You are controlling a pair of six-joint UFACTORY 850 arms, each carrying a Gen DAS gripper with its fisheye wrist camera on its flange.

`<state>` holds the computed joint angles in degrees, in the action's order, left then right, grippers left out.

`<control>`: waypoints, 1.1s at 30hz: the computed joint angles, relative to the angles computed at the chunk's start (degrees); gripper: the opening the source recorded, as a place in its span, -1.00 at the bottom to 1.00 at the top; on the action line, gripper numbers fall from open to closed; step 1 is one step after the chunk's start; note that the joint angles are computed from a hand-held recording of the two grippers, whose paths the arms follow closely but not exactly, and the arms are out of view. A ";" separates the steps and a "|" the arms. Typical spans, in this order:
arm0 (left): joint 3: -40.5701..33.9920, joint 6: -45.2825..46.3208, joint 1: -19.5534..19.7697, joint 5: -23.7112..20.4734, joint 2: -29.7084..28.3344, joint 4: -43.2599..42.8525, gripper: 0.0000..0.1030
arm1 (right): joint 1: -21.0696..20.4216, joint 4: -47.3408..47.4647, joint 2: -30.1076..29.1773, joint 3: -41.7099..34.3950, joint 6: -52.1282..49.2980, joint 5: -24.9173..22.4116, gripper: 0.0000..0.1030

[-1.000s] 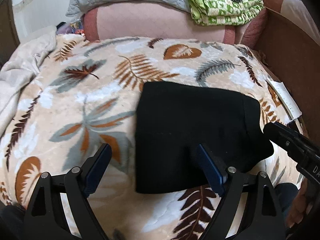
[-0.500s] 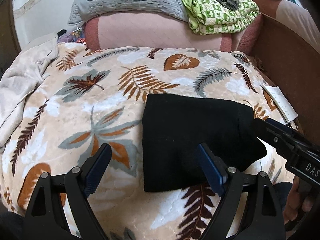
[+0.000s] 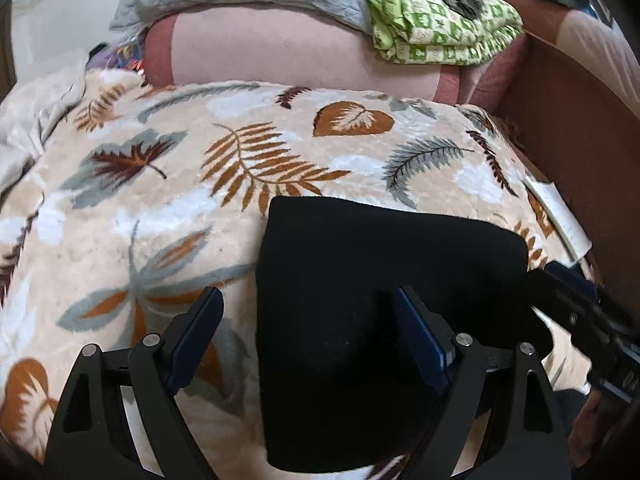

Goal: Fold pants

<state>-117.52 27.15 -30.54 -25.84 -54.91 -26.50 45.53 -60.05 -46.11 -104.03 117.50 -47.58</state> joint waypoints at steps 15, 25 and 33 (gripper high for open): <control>-4.31 -1.01 1.78 -5.01 -2.95 -1.83 0.71 | -2.24 2.13 1.36 4.78 2.06 6.30 0.58; -6.95 -2.13 1.70 -6.72 -5.07 -2.09 0.95 | -3.18 1.75 1.81 7.36 4.47 9.49 0.63; -15.90 -5.28 3.43 -16.05 -11.00 -7.06 1.00 | -4.55 -5.46 3.47 11.64 12.91 17.04 0.64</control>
<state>-133.42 21.87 -27.11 -41.89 -65.91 -33.56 40.98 -65.51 -42.64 -92.39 130.41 -30.54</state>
